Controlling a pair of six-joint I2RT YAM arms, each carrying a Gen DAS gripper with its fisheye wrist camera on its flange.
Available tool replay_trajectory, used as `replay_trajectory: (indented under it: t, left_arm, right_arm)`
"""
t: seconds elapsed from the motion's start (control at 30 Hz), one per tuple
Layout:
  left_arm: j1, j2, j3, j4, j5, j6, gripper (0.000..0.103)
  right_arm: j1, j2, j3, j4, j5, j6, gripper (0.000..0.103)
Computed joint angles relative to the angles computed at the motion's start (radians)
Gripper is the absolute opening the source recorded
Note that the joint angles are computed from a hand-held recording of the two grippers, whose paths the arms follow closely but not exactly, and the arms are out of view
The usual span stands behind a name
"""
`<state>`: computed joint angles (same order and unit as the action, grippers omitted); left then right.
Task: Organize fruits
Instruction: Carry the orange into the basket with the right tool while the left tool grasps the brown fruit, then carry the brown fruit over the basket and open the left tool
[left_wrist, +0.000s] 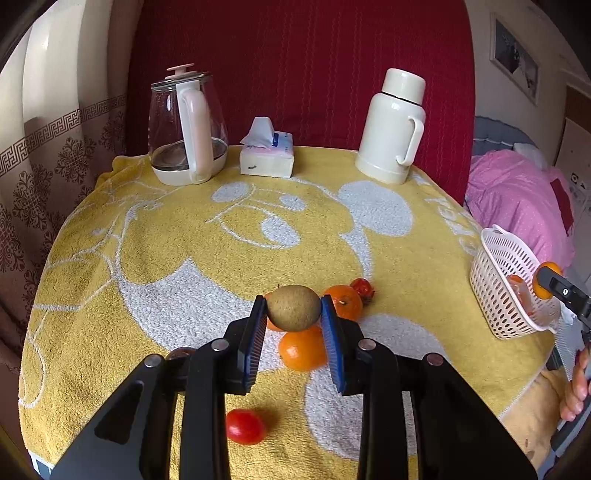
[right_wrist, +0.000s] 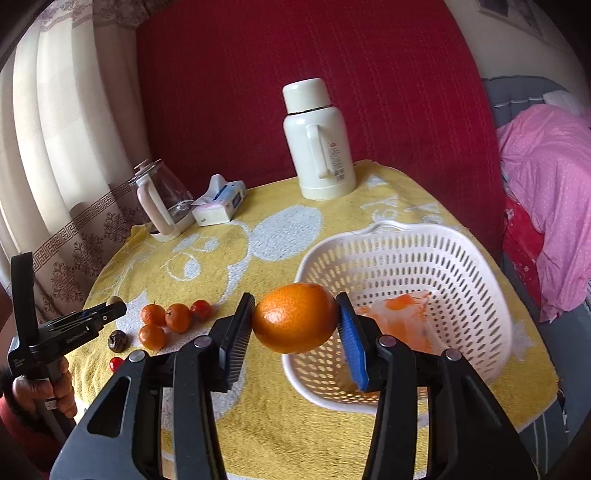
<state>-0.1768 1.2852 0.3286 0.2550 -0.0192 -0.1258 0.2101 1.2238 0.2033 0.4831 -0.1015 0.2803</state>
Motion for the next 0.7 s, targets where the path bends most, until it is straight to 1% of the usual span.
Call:
replay_trajectory:
  t: [0.17,0.43,0.7]
  left_arm:
    - [-0.09,0.003,0.021,-0.018,-0.053,-0.023,0.03]
    - [-0.245,0.024,0.076,-0.047,-0.125,-0.045,0.03]
    - [-0.415,0.125,0.19,-0.064,-0.135,-0.072,0.03]
  right_arm:
    - [-0.085,0.032,-0.011,0.022,-0.057,-0.02,0.048]
    - [-0.207,-0.04,-0.048,0.017,-0.119,-0.063,0.049]
    - [-0.338,-0.046,-0.071,0.034,-0.172,-0.098,0.049]
